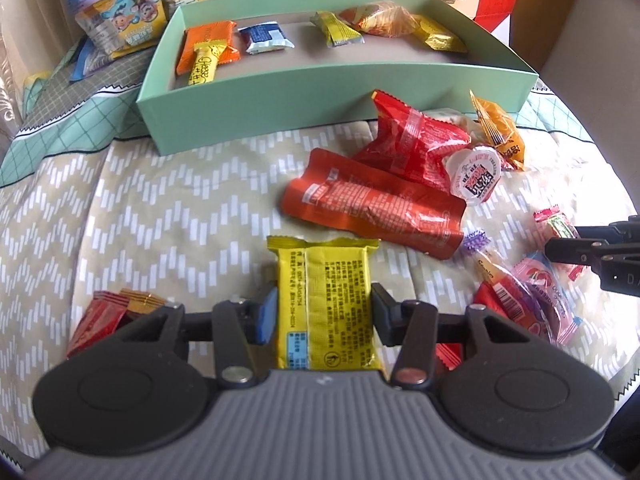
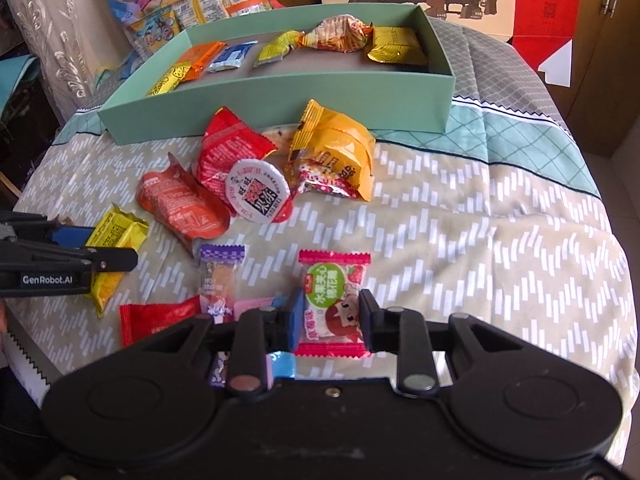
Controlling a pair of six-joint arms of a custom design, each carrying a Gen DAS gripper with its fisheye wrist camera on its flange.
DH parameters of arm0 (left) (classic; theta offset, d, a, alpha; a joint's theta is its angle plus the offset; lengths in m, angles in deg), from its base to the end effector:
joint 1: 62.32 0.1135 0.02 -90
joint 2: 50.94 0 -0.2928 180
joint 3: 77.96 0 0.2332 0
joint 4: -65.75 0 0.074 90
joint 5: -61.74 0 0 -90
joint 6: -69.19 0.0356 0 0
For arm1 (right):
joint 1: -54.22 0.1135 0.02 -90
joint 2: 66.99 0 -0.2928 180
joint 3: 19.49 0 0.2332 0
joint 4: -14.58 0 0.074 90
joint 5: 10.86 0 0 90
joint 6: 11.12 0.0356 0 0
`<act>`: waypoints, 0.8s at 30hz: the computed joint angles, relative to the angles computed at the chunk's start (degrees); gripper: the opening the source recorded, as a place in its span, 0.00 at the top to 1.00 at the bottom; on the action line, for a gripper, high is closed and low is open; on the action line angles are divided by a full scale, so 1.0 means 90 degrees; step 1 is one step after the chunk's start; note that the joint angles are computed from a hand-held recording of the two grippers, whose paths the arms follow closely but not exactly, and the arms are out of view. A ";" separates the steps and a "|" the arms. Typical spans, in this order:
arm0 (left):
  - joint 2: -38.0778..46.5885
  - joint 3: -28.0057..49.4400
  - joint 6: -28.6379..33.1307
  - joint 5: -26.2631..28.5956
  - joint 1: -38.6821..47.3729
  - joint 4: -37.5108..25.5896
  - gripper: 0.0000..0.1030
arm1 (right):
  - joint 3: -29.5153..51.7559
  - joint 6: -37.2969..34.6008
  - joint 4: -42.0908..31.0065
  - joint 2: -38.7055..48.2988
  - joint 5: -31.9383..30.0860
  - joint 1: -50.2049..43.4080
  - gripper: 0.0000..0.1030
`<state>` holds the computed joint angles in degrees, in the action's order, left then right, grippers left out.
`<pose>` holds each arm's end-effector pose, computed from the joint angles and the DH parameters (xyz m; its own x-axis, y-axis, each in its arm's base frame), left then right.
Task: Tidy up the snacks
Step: 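Grasp yellow packet with left tool while right tool grasps pink-green candy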
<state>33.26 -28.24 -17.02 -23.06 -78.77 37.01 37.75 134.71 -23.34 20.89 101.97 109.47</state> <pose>0.2216 -0.0688 0.1751 -0.8331 0.3146 -0.4549 0.3771 0.9248 -0.0510 0.1532 0.1966 0.1878 -0.8577 0.1015 -0.5041 0.0590 0.9933 0.0996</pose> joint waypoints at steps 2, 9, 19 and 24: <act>-0.0050 0.0077 0.0028 0.0153 0.0165 -0.0141 0.55 | -0.0020 -0.0005 0.0051 -0.0158 -0.0084 -0.0110 0.73; -0.0176 0.0760 0.0216 0.0583 0.0614 -0.0679 0.55 | 0.0458 -0.0551 0.0059 -0.0379 -0.0361 -0.0586 0.73; 0.0915 0.2694 0.0231 0.0708 0.1064 -0.0982 0.55 | 0.2199 -0.1793 0.0221 0.0537 -0.1169 -0.1912 0.73; 0.1870 0.3823 0.0111 0.0666 0.1054 -0.1090 0.55 | 0.3656 -0.2217 0.0041 0.1678 -0.1612 -0.2433 0.73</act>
